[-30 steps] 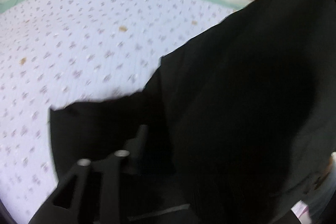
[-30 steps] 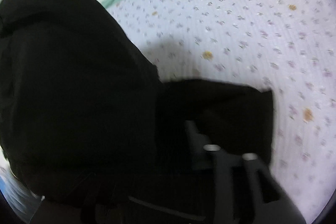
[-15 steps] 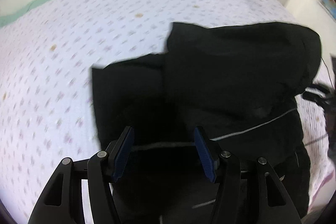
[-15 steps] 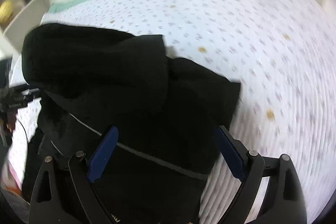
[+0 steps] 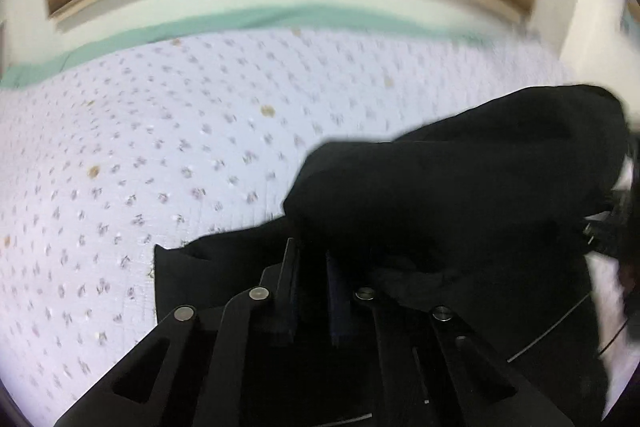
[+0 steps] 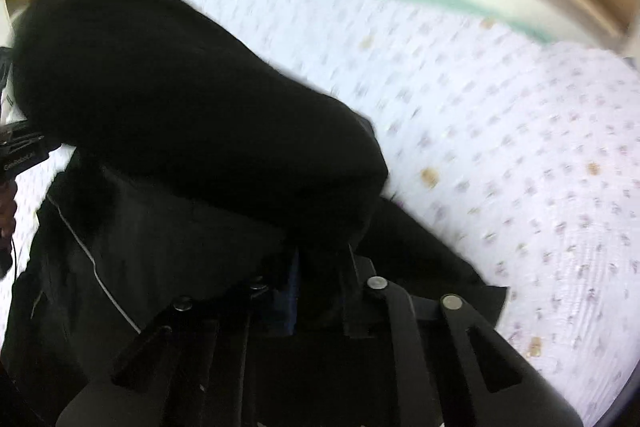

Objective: Fold large clothes
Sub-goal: 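Fold the hood down over the jacket body with both grippers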

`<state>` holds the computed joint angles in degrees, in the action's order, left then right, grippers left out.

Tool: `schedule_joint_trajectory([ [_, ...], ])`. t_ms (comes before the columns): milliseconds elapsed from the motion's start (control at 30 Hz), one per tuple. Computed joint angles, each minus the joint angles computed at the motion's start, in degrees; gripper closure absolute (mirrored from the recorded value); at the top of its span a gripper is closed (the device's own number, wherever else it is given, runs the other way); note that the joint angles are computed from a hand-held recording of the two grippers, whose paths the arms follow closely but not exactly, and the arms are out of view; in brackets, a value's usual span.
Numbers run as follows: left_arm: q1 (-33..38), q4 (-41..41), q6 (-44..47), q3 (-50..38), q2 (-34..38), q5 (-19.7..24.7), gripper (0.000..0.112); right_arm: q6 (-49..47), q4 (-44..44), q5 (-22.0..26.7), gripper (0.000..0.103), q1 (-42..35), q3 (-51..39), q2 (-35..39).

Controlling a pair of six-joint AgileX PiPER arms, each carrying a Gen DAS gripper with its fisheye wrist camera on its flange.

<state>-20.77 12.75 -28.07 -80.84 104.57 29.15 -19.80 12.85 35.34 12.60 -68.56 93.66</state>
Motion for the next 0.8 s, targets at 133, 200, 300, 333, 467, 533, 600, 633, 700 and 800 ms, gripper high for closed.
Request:
schedule_joint_trajectory([
  [133, -5.75, 16.34, -11.99, 6.95, -7.08, 0.87, 0.104, 10.44, -12.32, -6.8, 0.093, 5.31, 10.65, -9.4],
  [200, -9.28, 22.99, -18.95, 11.72, -10.39, 2.49, 0.104, 13.54, -14.53, -7.26, 0.094, 7.24, 16.19, -13.48],
  [300, -13.36, 22.52, -24.15, 18.72, -13.8, 4.24, 0.105, 14.57, -11.27, -5.93, 0.094, 7.45, 24.68, -19.86],
  [333, -13.95, 21.99, -24.66, 21.03, -14.02, 4.22, 0.105, 15.63, -10.86, -5.94, 0.094, 7.49, 26.99, -21.54],
  [467, -16.3, 24.61, -28.36, 25.71, -11.26, 5.44, 0.102, 22.73, -13.48, -7.32, 0.088, 9.5, 32.91, -25.93],
  [533, -15.37, 20.21, -23.51, 23.31, -11.61, 7.69, 0.099, 19.43, -12.96, -1.92, 0.066, 10.35, 31.2, -27.72],
  [600, -12.72, 14.48, -17.68, 21.53, -13.51, 9.13, 0.085, 11.82, -9.57, 4.99, 0.032, 7.36, 28.59, -30.49],
  [633, -11.98, 13.27, -17.07, 21.39, -16.1, 10.6, 0.078, 11.39, -10.45, 7.25, 0.022, 6.64, 28.07, -32.57],
  [700, -10.63, 11.78, -16.65, 21.78, -20.91, 11.95, 0.077, 14.81, -15.14, 11.7, 0.022, 6.31, 26.64, -36.86],
  [800, -8.35, 6.86, -12.71, 20.98, -25.41, 12.04, 0.077, 13.04, -11.17, 16.33, 0.022, 0.17, 21.49, -39.79],
])
